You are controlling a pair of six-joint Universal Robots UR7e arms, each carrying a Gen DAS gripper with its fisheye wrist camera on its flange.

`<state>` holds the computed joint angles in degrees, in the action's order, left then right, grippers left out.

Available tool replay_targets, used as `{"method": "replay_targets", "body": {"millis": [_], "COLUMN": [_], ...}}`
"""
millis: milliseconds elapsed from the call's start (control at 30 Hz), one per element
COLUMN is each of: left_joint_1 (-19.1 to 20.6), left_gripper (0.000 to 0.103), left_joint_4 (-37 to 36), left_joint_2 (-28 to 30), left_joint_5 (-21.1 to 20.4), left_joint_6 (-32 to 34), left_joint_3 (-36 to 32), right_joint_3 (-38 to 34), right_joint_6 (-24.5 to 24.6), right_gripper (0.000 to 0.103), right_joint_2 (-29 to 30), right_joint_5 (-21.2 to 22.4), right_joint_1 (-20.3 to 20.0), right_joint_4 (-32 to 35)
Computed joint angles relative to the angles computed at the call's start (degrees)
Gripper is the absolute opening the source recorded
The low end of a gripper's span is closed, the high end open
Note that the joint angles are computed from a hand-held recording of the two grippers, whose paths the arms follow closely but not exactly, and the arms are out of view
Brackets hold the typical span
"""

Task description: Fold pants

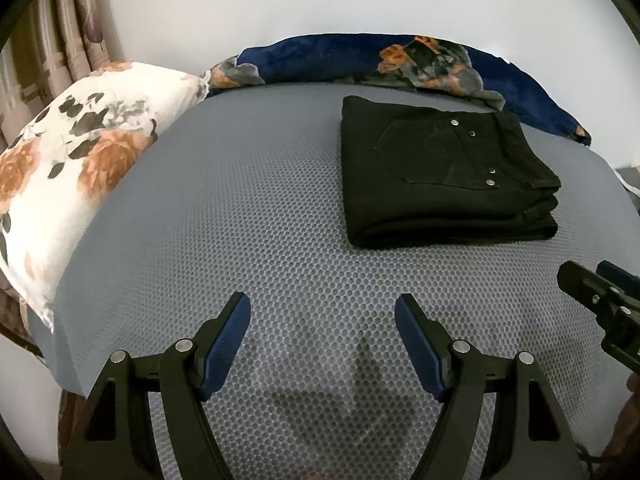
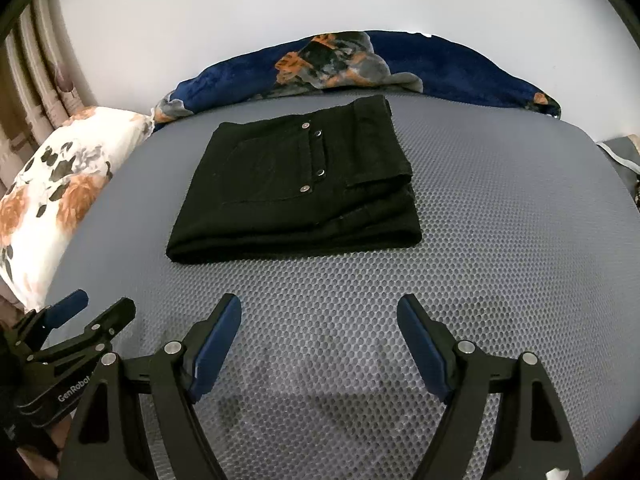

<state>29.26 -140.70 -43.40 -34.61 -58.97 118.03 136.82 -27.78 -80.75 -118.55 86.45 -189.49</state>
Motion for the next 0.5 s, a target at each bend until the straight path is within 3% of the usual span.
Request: {"method": "replay_targets", "body": {"millis": [500], "left_joint_1": [0.0], "left_gripper": [0.075], "left_joint_4": [1.2], "left_joint_2": [-0.1], "left_joint_5": [0.4], "left_joint_6": [-1.1], "left_joint_3": [-0.1], "right_joint_3": [-0.3], "right_joint_6": [0.6], "right_gripper": [0.079], "right_joint_2": [0.5], "right_joint_5": [-0.8], "right_joint_1": [0.5], "right_joint_4": [1.3]}}
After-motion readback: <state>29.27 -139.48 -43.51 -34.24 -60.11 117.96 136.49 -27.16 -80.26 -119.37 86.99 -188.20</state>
